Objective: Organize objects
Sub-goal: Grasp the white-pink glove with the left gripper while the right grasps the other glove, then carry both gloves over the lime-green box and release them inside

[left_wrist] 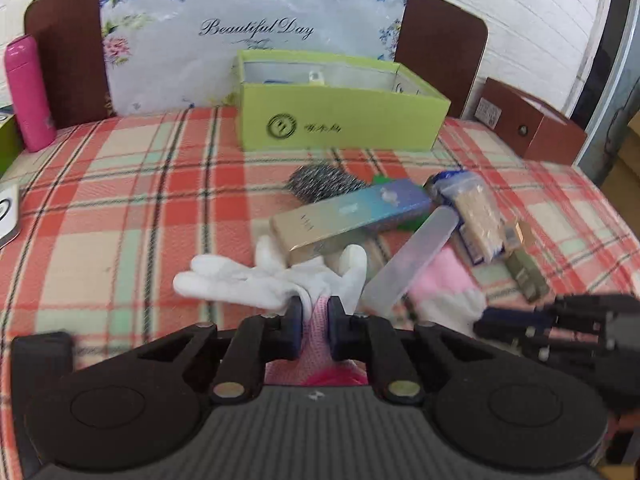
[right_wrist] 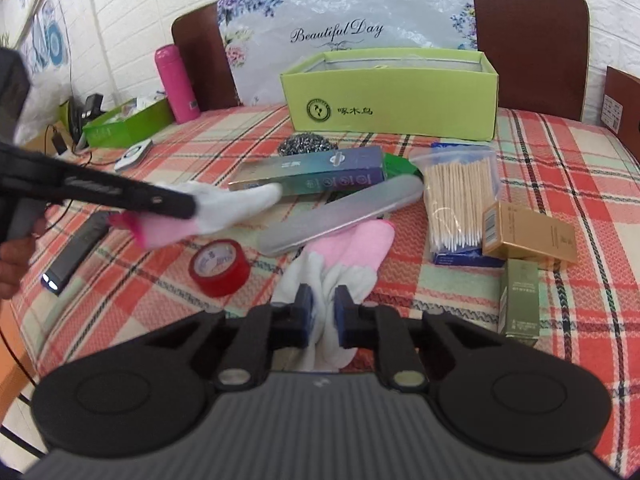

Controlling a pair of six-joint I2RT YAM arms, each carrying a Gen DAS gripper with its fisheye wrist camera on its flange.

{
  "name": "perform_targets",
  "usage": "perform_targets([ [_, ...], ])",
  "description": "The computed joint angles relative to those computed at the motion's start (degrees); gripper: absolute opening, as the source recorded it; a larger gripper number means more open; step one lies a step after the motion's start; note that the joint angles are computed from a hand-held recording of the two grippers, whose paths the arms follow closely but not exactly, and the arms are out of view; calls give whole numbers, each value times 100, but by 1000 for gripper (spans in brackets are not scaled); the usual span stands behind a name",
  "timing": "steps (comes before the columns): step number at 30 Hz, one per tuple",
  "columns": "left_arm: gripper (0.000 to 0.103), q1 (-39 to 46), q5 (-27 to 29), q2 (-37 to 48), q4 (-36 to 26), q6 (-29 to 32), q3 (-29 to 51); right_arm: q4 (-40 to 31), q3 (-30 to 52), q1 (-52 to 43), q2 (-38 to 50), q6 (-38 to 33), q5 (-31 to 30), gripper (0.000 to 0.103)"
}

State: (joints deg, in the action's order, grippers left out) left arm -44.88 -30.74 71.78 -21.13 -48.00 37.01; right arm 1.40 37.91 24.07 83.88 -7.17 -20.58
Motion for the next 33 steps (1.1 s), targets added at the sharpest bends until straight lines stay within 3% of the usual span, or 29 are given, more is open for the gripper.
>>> perform_targets([
  [2,14,-33,-9,77,-97,-227,-111,19,38,65,81,57,116,24],
  [4,23,99,119,216,2,-434,-213,73,18,200,141,165,304,58],
  [6,36,222,214,315,262,-538,-325,154,-38,349,157,190,524,65],
  [8,56,299,207,469,421,-491,-325,225,-77,506,210,77,798,66],
  [10,57,293,45,666,422,-438,-205,379,-137,623,267,69,932,68],
  [11,57,312,19,728,443,-374,-169,470,-162,676,291,69,1003,67],
  [13,56,380,32,793,561,-287,-166,650,-201,790,361,47,1167,45],
  [14,47,428,100,790,623,-234,-186,688,-210,807,360,46,1156,39],
  [16,24,491,245,726,686,-115,-225,592,-165,805,310,37,1117,13],
  [17,12,508,321,666,662,-98,-232,511,-136,758,274,25,1001,13],
  [22,11,217,346,-25,266,38,-238,-184,53,373,-178,16,165,11],
  [28,11,-240,-411,-897,-515,316,322,-591,322,-23,-745,104,-517,10],
  [33,11,44,-477,-853,-284,998,917,-572,714,-191,-850,213,-601,10],
])
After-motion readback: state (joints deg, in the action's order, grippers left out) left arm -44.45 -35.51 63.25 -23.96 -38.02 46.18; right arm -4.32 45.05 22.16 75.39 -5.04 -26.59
